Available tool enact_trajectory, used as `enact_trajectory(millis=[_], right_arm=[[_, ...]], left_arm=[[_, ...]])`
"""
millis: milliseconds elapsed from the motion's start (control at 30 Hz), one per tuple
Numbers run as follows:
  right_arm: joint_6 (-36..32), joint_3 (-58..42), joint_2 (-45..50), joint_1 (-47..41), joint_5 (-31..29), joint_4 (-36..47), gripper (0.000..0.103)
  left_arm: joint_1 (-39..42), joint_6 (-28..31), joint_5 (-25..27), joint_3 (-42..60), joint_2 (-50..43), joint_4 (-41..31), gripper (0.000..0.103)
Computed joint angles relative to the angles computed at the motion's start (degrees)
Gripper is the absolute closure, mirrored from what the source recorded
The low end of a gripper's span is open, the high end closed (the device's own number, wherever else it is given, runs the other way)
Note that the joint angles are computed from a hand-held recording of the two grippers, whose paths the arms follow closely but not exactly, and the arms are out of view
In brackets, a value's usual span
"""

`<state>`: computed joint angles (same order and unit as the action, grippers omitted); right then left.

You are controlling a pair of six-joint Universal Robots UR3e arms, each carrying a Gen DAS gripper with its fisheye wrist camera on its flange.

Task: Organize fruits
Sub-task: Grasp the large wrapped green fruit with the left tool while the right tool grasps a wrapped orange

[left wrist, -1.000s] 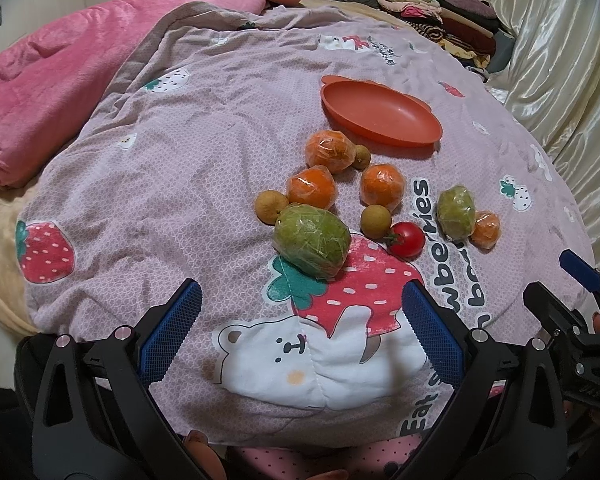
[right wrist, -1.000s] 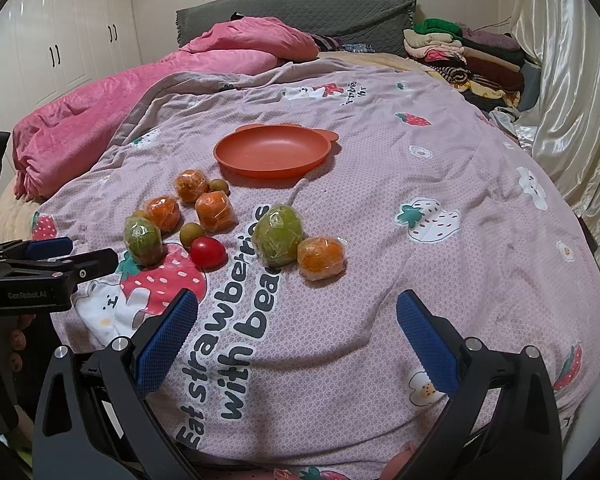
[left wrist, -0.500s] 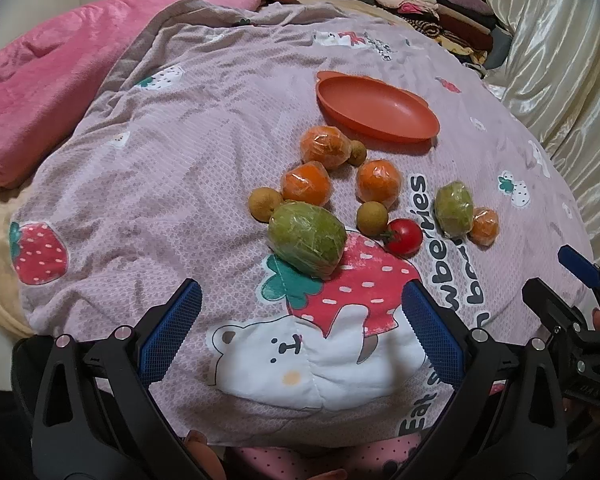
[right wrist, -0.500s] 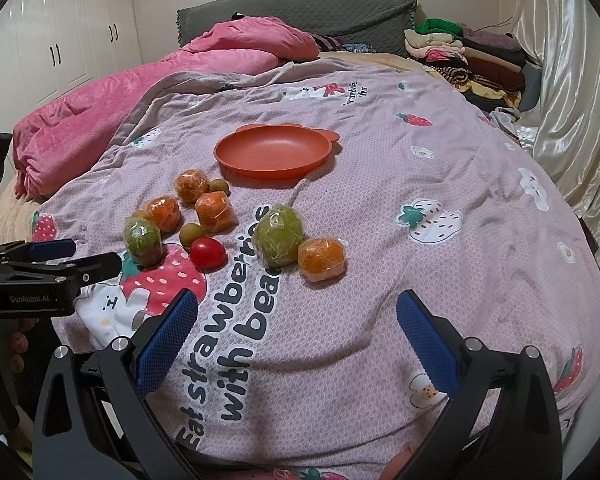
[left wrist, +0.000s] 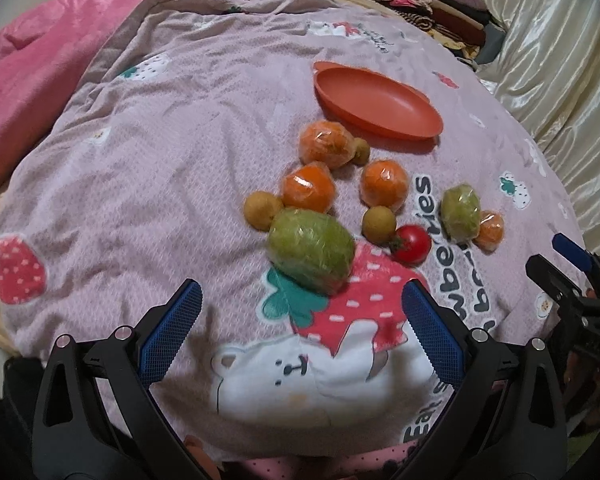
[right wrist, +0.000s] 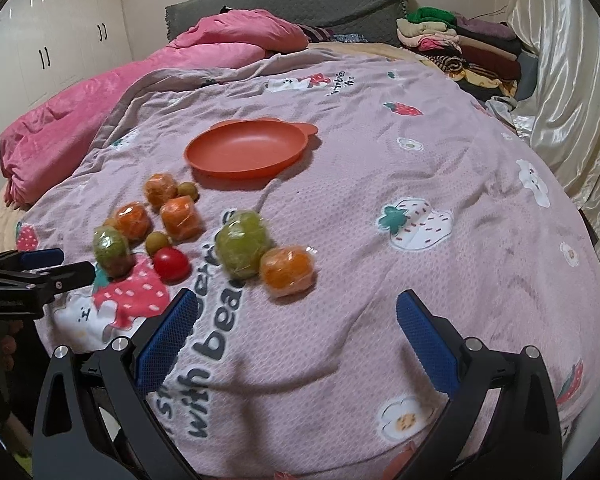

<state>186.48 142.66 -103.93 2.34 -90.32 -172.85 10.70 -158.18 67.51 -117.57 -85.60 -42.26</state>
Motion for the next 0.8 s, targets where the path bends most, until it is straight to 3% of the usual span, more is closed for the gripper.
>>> enact_trajectory(millis=[333, 700, 767, 800], right_arm=[[-5.89, -1.79, 3.87, -3.97, 1.53, 0.89, 0.004], [-10.68, -6.23, 11.57, -4.29, 3.15, 0.63, 0.006], [-11.95, -7.35, 13.04, -4.09, 3.50, 0.40, 0.017], [-12.33, -7.84, 13.68, -4.29, 3.96, 0.58, 0.032]], left_arm=[[-2.22, 0.51, -0.69, 3.94, -5.74, 1.26, 0.042], [-3.18, 0.06, 0.61, 6.09, -10.01, 2.63, 0.054], [-3.14, 0.10, 0.60, 6.44, -10.61, 2.90, 0.057], [-3.01, 0.13, 0.37, 6.61, -10.74, 2.65, 0.057]])
